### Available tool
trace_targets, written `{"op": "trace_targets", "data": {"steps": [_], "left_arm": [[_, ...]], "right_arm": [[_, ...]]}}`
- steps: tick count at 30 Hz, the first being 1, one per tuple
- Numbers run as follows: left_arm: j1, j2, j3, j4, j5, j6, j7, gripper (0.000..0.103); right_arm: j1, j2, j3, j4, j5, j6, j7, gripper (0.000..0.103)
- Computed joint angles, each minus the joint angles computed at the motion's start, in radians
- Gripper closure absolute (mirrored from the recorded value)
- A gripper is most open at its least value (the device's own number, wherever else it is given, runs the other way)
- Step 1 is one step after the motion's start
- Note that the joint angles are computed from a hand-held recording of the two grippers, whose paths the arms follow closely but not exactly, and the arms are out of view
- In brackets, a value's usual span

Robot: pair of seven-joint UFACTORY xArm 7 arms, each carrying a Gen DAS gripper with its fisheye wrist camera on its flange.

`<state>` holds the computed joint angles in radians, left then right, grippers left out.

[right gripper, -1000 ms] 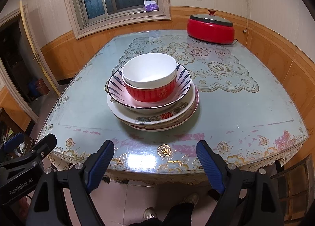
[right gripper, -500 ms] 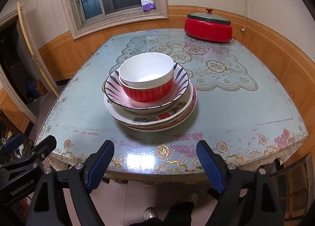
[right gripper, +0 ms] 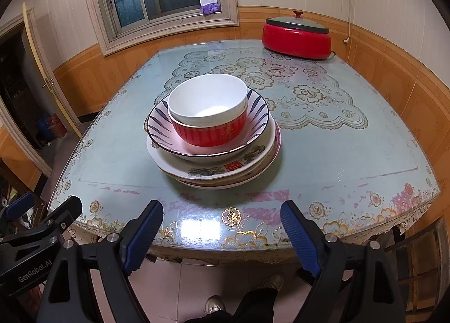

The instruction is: Organize plates and bowls

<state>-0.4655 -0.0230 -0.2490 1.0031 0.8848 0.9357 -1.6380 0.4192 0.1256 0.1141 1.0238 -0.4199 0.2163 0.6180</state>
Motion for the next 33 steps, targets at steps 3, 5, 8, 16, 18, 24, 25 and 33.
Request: {"op": "trace_targets", "data": {"steps": [3, 5, 8, 16, 18, 24, 25, 33], "left_arm": [[-0.002, 0.003, -0.001, 0.004, 0.0, 0.005, 0.008, 0.0], [-0.003, 0.006, 0.0, 0.006, -0.001, 0.005, 0.014, 0.0], [-0.004, 0.006, 0.001, 0.006, 0.0, 0.001, 0.014, 0.0], [-0.008, 0.014, 0.003, 0.017, -0.009, 0.014, 0.029, 0.0], [-0.01, 0.015, 0.003, 0.019, -0.01, 0.021, 0.029, 0.0], [-0.013, 0.013, 0.003, 0.019, -0.007, 0.024, 0.03, 0.0], [-0.014, 0.013, 0.002, 0.019, -0.006, 0.025, 0.029, 0.0], [-0.014, 0.015, 0.003, 0.021, -0.008, 0.013, 0.033, 0.0]], "right_arm": [[-0.001, -0.002, -0.002, -0.002, -0.002, -0.003, 0.003, 0.016], [-0.001, -0.003, -0.003, -0.003, -0.006, -0.002, 0.006, 0.016], [-0.002, -0.004, -0.002, -0.006, -0.005, -0.002, 0.01, 0.016], [-0.01, -0.009, 0.003, -0.012, 0.011, -0.003, -0.001, 0.016], [-0.007, -0.01, 0.0, -0.013, 0.002, -0.004, 0.008, 0.016], [-0.014, -0.01, 0.006, -0.015, 0.019, -0.005, -0.008, 0.016], [-0.013, -0.01, 0.006, -0.015, 0.019, -0.003, -0.008, 0.016], [-0.015, -0.015, 0.003, -0.023, 0.02, -0.01, -0.003, 0.016]]}}
